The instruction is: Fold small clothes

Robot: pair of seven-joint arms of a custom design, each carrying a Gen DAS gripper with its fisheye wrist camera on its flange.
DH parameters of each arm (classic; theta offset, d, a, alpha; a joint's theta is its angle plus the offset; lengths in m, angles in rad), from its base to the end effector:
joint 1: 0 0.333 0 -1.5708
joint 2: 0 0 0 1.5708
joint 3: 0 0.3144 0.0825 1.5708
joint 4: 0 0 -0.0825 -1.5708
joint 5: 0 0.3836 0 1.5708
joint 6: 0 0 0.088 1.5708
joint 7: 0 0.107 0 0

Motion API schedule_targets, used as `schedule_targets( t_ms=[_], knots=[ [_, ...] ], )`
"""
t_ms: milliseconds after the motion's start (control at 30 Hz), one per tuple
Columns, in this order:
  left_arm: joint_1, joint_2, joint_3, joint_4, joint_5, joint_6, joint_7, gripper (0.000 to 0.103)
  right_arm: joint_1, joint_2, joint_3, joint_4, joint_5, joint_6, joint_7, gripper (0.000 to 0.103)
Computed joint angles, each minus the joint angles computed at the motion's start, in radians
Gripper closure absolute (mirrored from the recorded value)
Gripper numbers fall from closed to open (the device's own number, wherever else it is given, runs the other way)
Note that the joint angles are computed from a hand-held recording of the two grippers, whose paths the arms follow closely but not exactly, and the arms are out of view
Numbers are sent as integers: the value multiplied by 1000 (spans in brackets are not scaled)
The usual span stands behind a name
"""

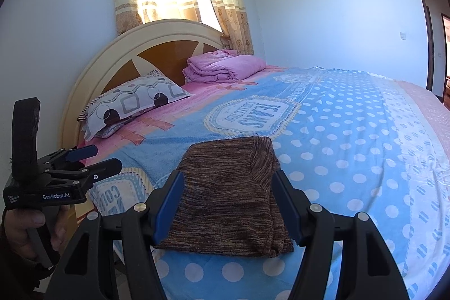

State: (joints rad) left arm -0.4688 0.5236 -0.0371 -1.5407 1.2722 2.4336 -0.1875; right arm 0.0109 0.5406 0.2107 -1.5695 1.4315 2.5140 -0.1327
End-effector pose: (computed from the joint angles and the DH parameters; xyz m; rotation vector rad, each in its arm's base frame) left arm 0.6396 -0.3460 0.3888 -1.8593 1.2546 -0.7568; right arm 0.7120 0.1260 0.3699 -1.8495 0.7820 -0.2754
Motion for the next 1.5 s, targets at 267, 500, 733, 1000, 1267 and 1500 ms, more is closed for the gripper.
schedule_targets(
  t_ms=[267, 500, 733, 1000, 1267, 1500],
  knots=[
    [1, 3, 0, 5, -7, 3, 7, 2, -1, -2, -1, -2, -4, -5, 15, 37],
    [0, 5, 2, 7, -9, 4, 11, 2, 0, -3, -1, -4, -3, -5, 9, 37],
    [0, 7, 1, 10, -14, 4, 14, 2, 1, -5, -1, -7, -2, -5, 9, 37],
    [-2, 5, 6, 7, -7, 7, 10, 0, -1, -12, 0, -16, 16, -12, -14, 37],
    [-8, -12, 8, -9, 42, -14, -26, 0, -15, -36, 6, -44, 94, -28, -95, 37],
    [10, -11, -2, -8, 4, -27, -16, 0, -3, -63, -14, -74, 155, -58, -173, 37]
  ],
)
